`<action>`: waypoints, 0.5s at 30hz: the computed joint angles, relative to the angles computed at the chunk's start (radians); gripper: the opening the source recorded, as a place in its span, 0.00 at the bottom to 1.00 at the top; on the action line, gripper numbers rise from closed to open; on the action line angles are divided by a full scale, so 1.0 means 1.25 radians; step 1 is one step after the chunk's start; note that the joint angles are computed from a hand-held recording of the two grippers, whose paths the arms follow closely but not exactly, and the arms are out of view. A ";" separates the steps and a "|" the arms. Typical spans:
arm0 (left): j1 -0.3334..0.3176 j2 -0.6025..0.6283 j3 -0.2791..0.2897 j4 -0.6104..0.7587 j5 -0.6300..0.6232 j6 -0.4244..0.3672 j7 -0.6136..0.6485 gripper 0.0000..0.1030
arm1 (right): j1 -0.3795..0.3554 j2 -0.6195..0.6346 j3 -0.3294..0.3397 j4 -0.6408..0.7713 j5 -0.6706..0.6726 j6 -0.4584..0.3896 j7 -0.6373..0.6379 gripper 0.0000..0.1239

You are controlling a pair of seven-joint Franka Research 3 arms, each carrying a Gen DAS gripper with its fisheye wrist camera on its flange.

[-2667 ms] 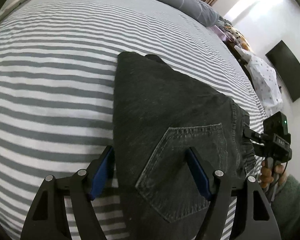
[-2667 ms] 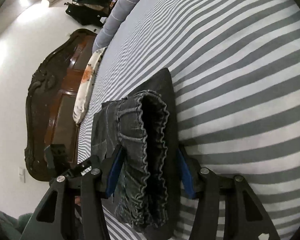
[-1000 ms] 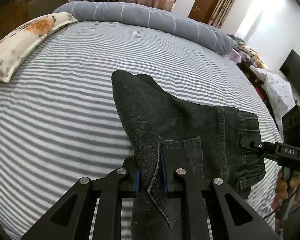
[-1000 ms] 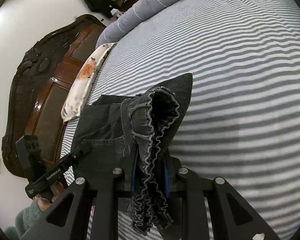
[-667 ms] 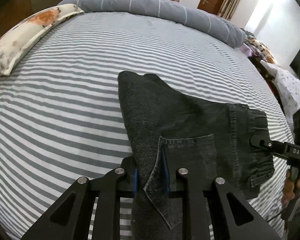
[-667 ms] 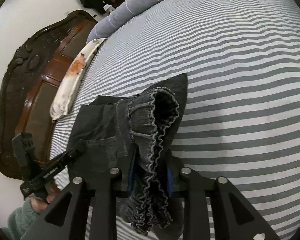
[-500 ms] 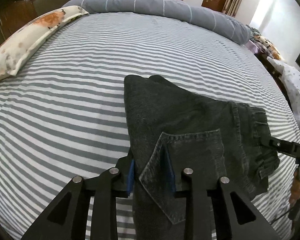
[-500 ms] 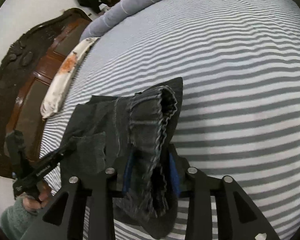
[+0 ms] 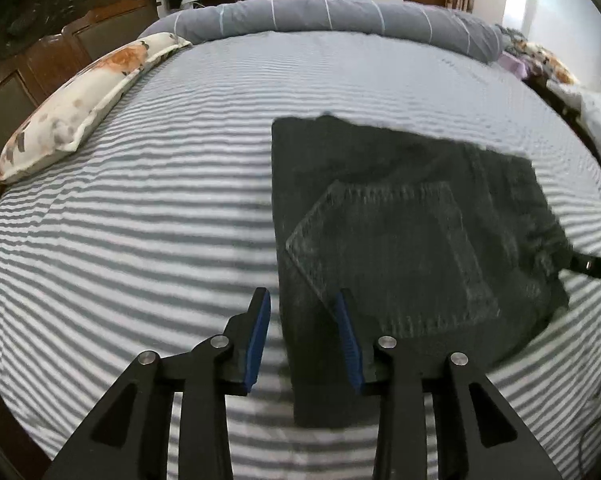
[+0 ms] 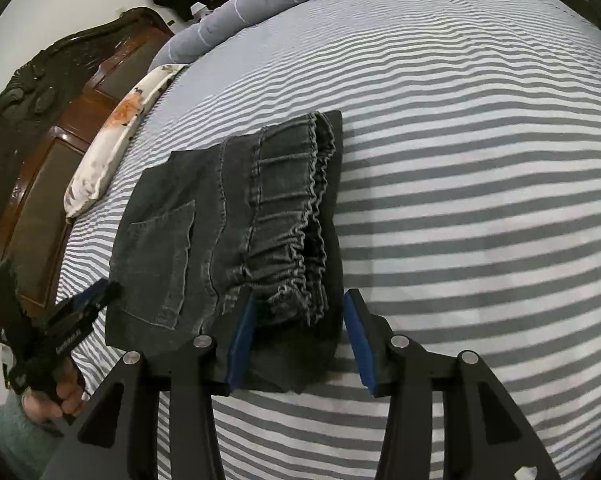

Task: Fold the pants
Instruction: 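Open the right gripper and release the folded jeans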

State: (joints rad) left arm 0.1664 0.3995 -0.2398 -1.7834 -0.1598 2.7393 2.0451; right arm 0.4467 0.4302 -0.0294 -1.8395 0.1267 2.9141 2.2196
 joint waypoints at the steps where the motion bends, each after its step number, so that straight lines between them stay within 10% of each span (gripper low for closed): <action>1: -0.007 -0.006 0.007 -0.013 0.011 0.010 -0.008 0.35 | 0.011 -0.002 -0.012 -0.002 -0.010 -0.003 0.011 0.37; 15: -0.023 -0.140 0.034 -0.175 0.026 0.046 -0.086 0.50 | 0.235 -0.094 -0.188 -0.013 -0.488 -0.132 0.427 0.55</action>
State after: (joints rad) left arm 0.1378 0.2248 -0.1976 -2.0019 -0.1278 2.7966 1.9380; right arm 0.7403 0.3126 -0.2646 -1.8553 -0.4838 2.7489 2.7537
